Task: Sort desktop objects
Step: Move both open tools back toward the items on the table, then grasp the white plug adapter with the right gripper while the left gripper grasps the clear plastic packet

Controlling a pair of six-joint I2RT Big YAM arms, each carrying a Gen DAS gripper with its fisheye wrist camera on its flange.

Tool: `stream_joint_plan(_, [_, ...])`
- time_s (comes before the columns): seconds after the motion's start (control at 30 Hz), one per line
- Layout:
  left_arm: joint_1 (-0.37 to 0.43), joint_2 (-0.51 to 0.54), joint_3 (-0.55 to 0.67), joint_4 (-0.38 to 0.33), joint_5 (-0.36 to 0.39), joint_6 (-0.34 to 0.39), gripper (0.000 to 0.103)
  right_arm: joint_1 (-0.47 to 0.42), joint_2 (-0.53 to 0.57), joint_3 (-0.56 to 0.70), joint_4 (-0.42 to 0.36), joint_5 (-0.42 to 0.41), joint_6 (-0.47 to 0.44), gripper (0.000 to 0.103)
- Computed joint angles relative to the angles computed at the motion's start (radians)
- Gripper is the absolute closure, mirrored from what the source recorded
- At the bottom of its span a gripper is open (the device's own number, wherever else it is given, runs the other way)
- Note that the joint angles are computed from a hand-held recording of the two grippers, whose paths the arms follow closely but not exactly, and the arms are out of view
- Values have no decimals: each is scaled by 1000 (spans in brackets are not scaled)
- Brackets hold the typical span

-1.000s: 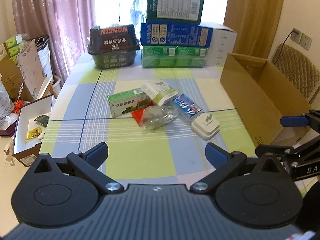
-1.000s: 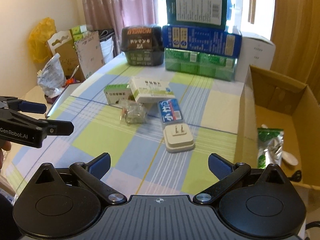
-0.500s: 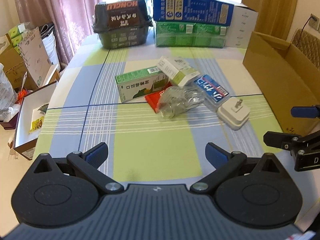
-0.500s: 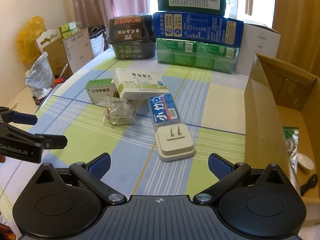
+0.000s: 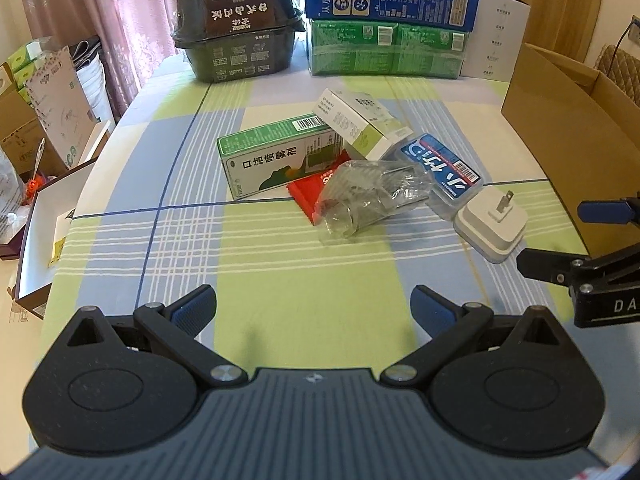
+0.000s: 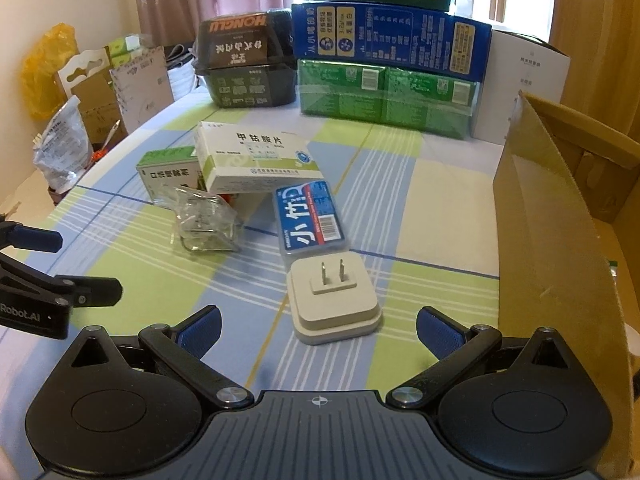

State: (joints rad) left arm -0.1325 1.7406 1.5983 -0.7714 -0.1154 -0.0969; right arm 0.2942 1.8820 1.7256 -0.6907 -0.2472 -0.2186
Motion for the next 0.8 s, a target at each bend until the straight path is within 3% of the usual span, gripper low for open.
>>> stream_joint_plan(0.3, [25, 37, 13, 13, 31, -7, 1, 4, 60, 41, 35, 31, -15, 2])
stream_joint_plan(0.47, [31, 61, 26, 59, 66, 6, 1, 7, 98, 75, 29, 37, -51, 4])
stream_joint_plan(0.8, [43, 122, 69, 133, 129, 43, 1, 3, 148, 138, -27, 29, -58, 32])
